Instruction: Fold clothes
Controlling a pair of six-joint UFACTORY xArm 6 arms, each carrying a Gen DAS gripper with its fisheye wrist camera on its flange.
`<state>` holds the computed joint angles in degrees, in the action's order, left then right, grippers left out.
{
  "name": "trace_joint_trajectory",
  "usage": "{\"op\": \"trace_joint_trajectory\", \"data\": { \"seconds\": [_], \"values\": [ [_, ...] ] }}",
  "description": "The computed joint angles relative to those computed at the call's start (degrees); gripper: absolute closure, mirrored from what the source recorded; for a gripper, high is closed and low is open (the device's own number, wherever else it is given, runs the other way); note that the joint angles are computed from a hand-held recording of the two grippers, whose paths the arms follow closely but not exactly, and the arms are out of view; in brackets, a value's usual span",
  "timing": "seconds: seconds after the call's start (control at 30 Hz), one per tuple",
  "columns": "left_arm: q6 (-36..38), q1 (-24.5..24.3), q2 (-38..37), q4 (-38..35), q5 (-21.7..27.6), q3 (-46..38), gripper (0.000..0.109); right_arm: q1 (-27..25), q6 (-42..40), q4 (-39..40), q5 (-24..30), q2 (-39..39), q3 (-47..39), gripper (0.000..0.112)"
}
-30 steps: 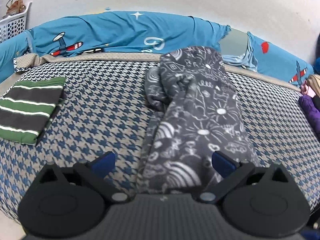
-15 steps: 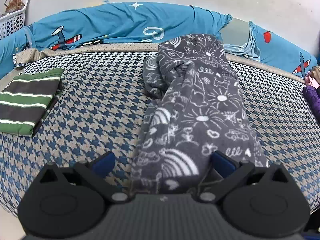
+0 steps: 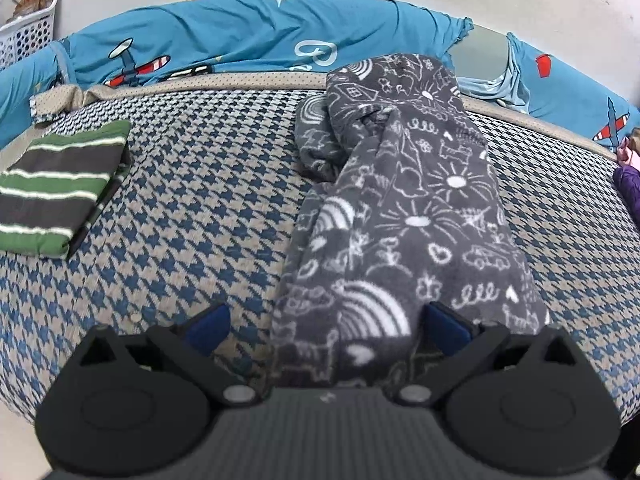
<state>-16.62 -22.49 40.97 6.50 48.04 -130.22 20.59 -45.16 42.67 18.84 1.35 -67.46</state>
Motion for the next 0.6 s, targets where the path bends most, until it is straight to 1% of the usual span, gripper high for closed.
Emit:
{"op": "trace_joint_trajectory", "data": {
  "seconds": [0.2, 0.4, 0.5, 0.6],
  "values": [
    [-0.6, -0.6, -2.3, 0.3, 0.5, 4.3, 0.006, -1.0, 3.4, -3.2, 2.6, 0.2, -0.6, 0.106],
    [-3.5, -0.6, -5.0, 0.1, 0.7, 8.7, 0.006, -1.4, 7.0, -7.7, 4.4, 0.6, -1.6, 0.106],
    [-5.2, -0.5, -6.5, 0.6, 0.4, 10.8, 0.006, -2.0, 7.5, -7.5, 6.0, 0.6, -2.4, 0.105],
    [-7.4, -0.6, -8.4, 3.2, -0.5, 13.4, 0.006, -2.5, 6.9, -7.3, 8.0, 0.3, -3.0, 0.101]
  ]
}}
